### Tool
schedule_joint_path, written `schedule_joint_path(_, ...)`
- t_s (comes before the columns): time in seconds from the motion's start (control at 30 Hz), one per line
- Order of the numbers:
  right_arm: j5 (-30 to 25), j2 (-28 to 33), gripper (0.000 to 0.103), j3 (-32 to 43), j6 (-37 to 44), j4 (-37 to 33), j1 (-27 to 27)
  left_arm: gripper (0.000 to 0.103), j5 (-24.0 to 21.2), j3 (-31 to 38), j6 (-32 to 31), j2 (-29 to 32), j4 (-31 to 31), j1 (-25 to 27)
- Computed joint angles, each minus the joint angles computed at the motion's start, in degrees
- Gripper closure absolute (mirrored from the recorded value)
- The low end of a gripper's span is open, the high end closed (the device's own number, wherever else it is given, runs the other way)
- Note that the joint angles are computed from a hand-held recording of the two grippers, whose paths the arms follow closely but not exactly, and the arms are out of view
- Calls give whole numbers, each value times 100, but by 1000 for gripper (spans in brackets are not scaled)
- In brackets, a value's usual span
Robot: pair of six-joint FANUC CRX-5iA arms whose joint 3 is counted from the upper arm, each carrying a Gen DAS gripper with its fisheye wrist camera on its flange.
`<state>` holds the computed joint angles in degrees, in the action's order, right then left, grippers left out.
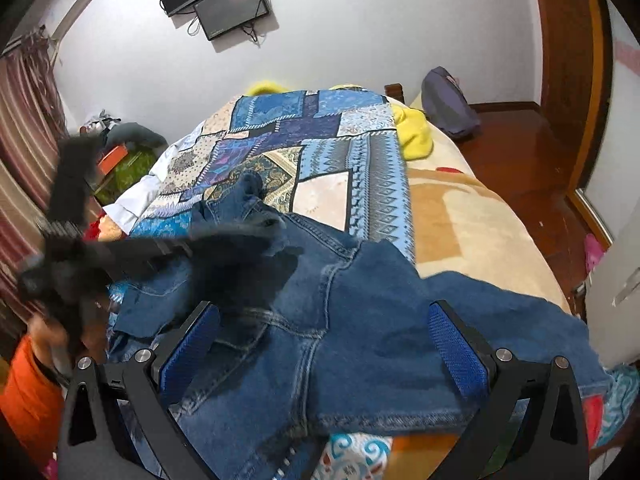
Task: Fold large clothes
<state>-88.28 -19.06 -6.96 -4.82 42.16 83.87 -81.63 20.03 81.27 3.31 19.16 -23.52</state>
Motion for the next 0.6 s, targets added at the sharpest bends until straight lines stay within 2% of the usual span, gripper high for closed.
schedule_joint_path(0.1, -115, 32, 0, 44, 102, -41, 78, 84, -78, -448, -116, -224, 263, 24)
schedule_joint_path(0.2, -70, 105, 0, 123, 250, -137, 7, 55, -16, -620, -328, -559, 194, 180)
schedule_joint_path(0.23, 7, 131, 0, 147, 288, -181, -45, 41, 59, -684, -404, -708, 145, 310)
schedule_joint_path(0.27, 106, 153, 0, 167, 336, -237, -109, 33, 158, -795, -468, -865, 126, 430)
schedule_joint_path(0.37, 553, 298, 0, 295, 594, -519, -425, 19, 308, -909, -668, -1163, 13, 1067)
schedule_joint_path(0.47, 1038, 479, 0, 423, 948, -894, -796, 16, 366, -979, -756, -1320, -295, 1769)
schedule_joint_path(0.6, 1540, 935, 0, 819, 1700, -1734, -1510, 16, 333, -1007, -724, -1254, -975, 2623)
